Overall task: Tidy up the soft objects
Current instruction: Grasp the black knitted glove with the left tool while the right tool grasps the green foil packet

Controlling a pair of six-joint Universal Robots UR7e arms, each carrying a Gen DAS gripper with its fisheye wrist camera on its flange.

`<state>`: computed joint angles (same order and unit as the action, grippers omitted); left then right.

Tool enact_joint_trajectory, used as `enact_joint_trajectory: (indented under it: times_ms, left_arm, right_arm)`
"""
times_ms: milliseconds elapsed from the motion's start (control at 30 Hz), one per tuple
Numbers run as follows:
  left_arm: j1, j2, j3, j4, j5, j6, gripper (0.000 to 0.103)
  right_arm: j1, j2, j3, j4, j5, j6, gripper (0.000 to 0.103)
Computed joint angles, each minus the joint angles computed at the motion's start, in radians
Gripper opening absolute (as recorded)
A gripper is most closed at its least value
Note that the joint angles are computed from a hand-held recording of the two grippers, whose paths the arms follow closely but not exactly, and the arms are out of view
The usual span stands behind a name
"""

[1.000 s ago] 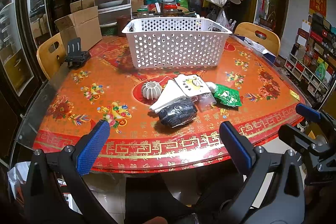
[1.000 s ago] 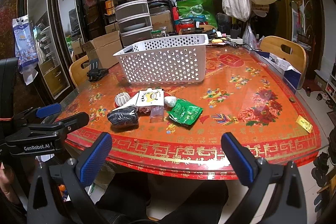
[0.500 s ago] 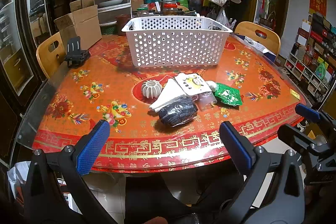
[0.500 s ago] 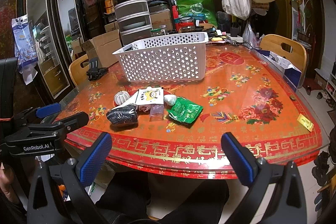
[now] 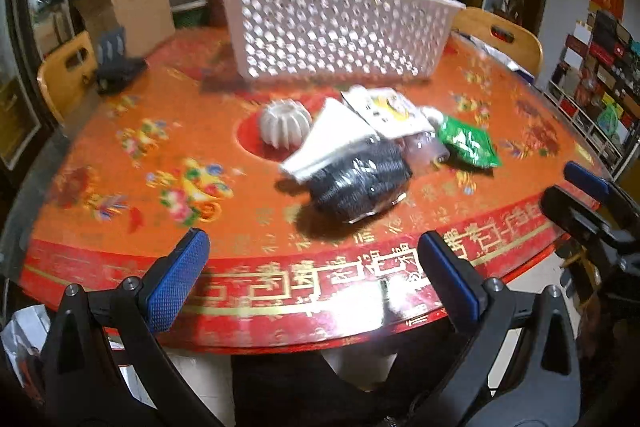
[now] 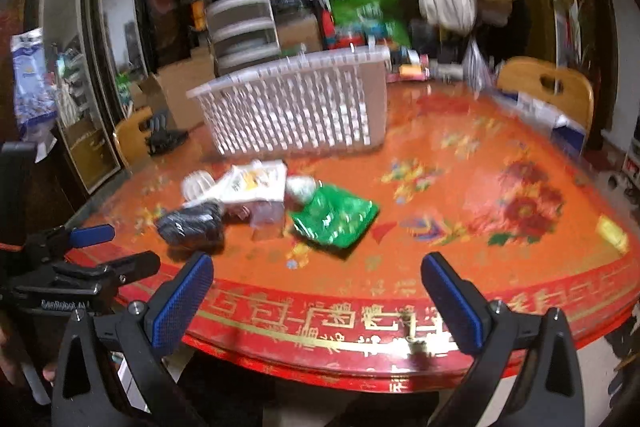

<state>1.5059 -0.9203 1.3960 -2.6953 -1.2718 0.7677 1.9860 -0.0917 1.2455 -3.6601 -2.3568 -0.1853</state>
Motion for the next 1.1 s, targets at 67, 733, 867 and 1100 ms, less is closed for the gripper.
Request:
enact_joint_trajectory:
  times_ms: [67,733,867,1100]
  left_arm:
    - [0.010,0.016,-0.024,0.045,-0.037,-0.016,0.103]
    - [-0.015,0.128,-0.142,0.044,0.007,-0.055,0.055]
    - [-0.005,0.134,-0.161,0.049,-0.013,-0.044,0.044]
    - [0.014,0.123,-0.159,0.055,-0.062,-0.005,0.044]
  right_arm:
    - [-0.018,-0.003,-0.007,0.060,0.000,0.045,0.103]
    - [-0.068,0.061,-0.230,0.301,-0.017,-0.027,0.079]
    - [-0.065,0.085,-0.293,0.366,-0.040,-0.033,0.078]
    - [-0.058,0.112,-0.343,0.402,-0.082,-0.070,0.067]
